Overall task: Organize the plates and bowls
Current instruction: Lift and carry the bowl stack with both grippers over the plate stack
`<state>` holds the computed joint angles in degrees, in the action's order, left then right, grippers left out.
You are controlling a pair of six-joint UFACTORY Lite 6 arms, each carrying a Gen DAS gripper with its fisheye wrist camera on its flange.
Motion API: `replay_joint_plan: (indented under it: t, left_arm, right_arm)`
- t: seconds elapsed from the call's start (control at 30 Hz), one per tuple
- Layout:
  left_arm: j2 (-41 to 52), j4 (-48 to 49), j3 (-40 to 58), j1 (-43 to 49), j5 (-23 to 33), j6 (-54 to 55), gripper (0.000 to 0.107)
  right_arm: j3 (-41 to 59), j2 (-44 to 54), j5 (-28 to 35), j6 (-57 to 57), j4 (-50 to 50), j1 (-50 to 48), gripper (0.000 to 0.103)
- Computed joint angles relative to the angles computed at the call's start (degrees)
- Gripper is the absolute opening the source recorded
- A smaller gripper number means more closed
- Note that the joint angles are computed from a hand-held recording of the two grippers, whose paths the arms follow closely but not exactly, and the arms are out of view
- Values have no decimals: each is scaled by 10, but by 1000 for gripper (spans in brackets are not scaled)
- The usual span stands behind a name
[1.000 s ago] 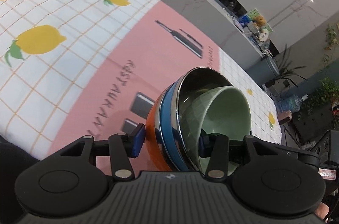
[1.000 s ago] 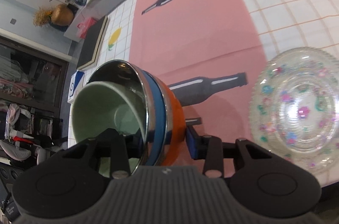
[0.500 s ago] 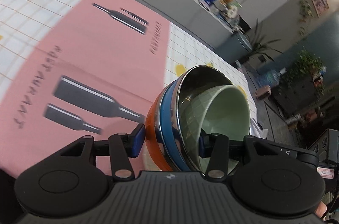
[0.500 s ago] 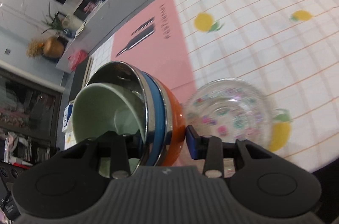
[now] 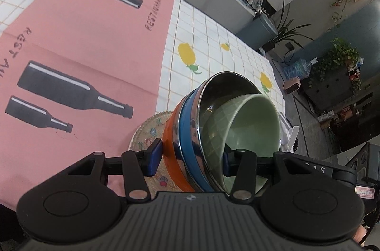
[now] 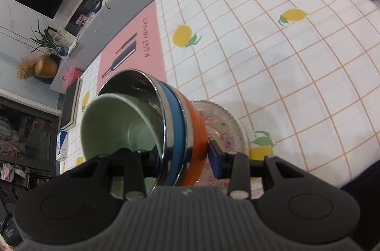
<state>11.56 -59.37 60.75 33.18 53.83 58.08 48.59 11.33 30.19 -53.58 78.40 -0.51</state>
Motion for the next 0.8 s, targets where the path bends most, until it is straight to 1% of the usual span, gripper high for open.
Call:
replay_joint_plan:
  t: [0.17, 0.47, 0.8]
  left_arm:
    - [8, 7, -2, -9, -11, -7, 54]
    - [6, 8, -14, -9, -15, 5, 54]
    - [7, 34, -2, -11, -7, -17, 54]
  right_arm:
    - [6, 24, 4, -10, 4, -6, 38]
    - [-3, 35, 4, -27, 17, -10, 38]
    - [-2, 31, 12, 7, -13, -13, 39]
